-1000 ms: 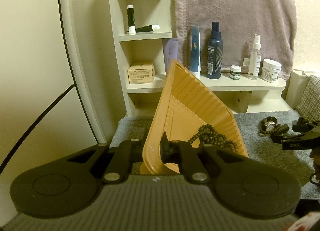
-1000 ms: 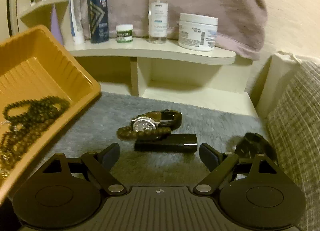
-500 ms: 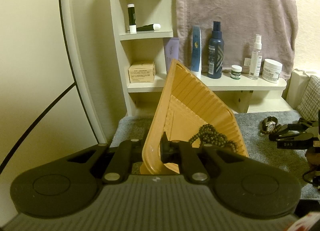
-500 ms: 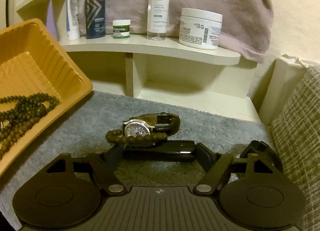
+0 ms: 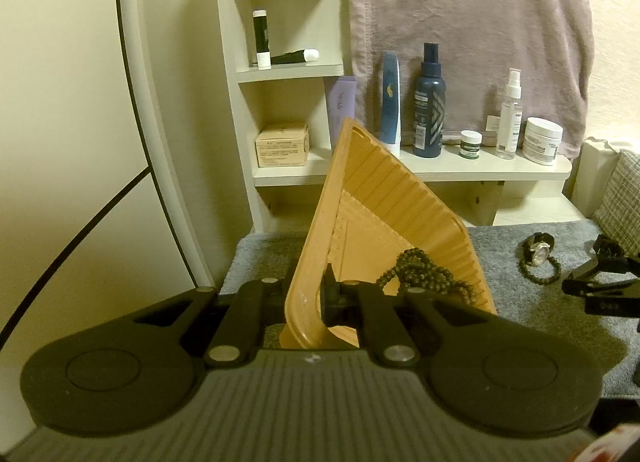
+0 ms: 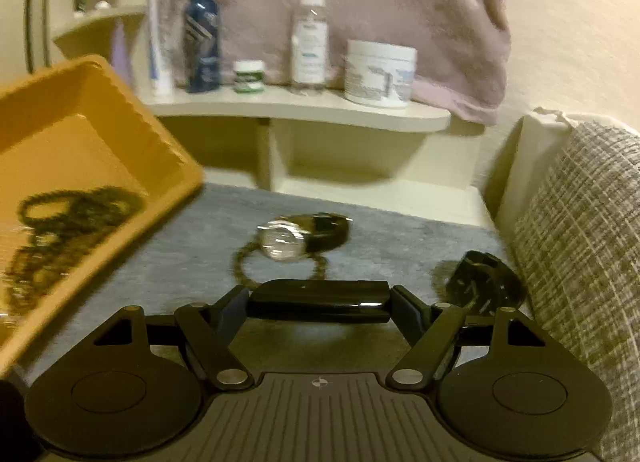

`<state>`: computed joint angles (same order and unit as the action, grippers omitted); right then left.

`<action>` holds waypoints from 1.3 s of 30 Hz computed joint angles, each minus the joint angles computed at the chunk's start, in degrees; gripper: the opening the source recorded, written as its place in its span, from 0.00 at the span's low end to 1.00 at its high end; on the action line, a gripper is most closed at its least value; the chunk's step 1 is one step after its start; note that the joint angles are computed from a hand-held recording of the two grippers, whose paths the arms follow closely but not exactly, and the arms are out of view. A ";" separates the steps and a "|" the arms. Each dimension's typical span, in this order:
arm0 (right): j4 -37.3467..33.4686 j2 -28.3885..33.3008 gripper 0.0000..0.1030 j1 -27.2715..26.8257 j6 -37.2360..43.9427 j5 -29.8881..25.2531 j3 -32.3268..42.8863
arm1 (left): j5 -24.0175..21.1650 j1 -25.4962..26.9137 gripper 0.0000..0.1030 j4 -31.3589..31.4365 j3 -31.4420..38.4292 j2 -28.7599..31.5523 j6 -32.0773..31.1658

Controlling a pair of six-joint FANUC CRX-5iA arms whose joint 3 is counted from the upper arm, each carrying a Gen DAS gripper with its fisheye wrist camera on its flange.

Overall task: Organize jewelry
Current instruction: 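Carry the black case into the tray and open the right tool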

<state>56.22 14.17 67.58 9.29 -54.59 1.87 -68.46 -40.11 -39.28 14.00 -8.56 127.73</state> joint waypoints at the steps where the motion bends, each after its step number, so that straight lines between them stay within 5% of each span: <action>1: 0.01 -0.69 0.74 0.07 -0.02 1.76 -0.57 | -0.02 0.03 0.07 0.07 0.02 0.01 0.06; 6: -3.02 -3.37 0.74 0.31 5.57 14.40 -1.58 | -0.04 0.00 0.07 0.03 0.04 0.02 0.04; 13: -15.97 -0.96 0.74 1.15 26.71 25.15 5.28 | -0.06 -0.01 0.07 0.04 0.05 0.06 0.08; 24: -32.18 4.05 0.74 0.93 48.98 23.59 16.18 | 0.21 0.15 0.07 0.27 0.01 0.00 -0.03; 39: -39.09 7.64 0.74 0.11 53.43 18.60 22.72 | 0.24 0.13 0.07 0.32 0.03 -0.06 -0.03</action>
<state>17.13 21.81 67.70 62.72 -35.99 24.59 -68.22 -39.98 -38.96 14.04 -8.62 127.70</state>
